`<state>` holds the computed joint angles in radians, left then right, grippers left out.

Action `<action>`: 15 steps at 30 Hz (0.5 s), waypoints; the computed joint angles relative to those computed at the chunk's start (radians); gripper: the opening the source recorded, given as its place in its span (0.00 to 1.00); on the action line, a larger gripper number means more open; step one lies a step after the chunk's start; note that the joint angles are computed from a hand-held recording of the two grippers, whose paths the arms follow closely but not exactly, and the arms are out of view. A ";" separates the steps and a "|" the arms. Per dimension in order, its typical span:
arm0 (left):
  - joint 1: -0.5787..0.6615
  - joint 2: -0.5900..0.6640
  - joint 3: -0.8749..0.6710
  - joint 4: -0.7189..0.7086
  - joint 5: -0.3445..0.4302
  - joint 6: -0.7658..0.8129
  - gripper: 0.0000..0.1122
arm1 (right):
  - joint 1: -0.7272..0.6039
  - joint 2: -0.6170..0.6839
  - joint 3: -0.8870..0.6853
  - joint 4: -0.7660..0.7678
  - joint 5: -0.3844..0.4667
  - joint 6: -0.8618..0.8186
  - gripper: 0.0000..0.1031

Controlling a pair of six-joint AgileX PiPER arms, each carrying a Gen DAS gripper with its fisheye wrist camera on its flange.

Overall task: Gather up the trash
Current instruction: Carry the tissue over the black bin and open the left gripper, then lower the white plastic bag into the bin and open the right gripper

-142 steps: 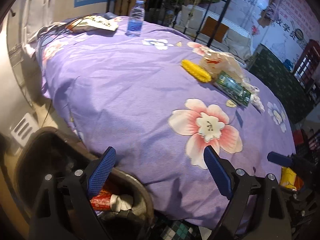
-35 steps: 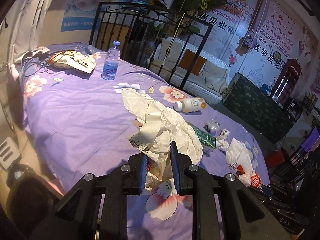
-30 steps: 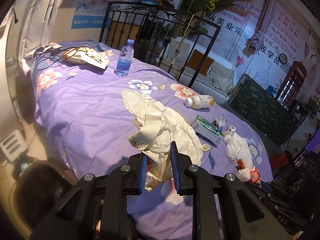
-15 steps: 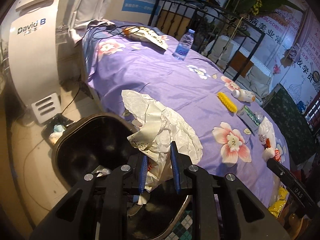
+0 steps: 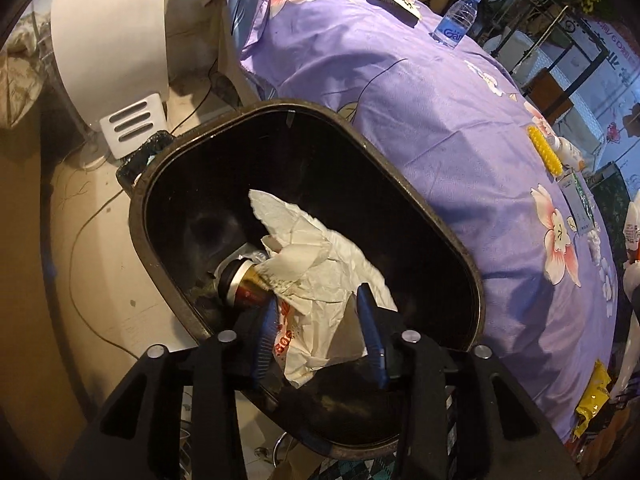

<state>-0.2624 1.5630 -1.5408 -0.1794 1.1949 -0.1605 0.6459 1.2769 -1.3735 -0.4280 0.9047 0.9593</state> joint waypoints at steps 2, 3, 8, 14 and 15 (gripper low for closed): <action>-0.023 -0.005 0.008 0.037 -0.018 -0.007 0.44 | 0.003 0.004 0.001 0.000 -0.004 -0.002 0.22; -0.036 -0.010 0.009 0.059 -0.024 -0.013 0.52 | 0.002 0.007 0.000 0.006 -0.009 -0.006 0.22; -0.028 -0.040 0.018 0.051 -0.067 -0.018 0.66 | -0.014 0.027 0.001 0.058 -0.039 -0.050 0.22; -0.014 -0.043 -0.023 0.061 -0.087 -0.055 0.70 | -0.045 0.065 0.001 0.181 -0.096 -0.147 0.22; -0.014 -0.043 -0.031 0.066 -0.091 -0.063 0.71 | -0.050 0.075 -0.003 0.207 -0.104 -0.168 0.22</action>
<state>-0.2762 1.5203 -1.5717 -0.1135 1.1039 -0.2230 0.5955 1.3514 -1.3763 -0.2215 0.8003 0.7915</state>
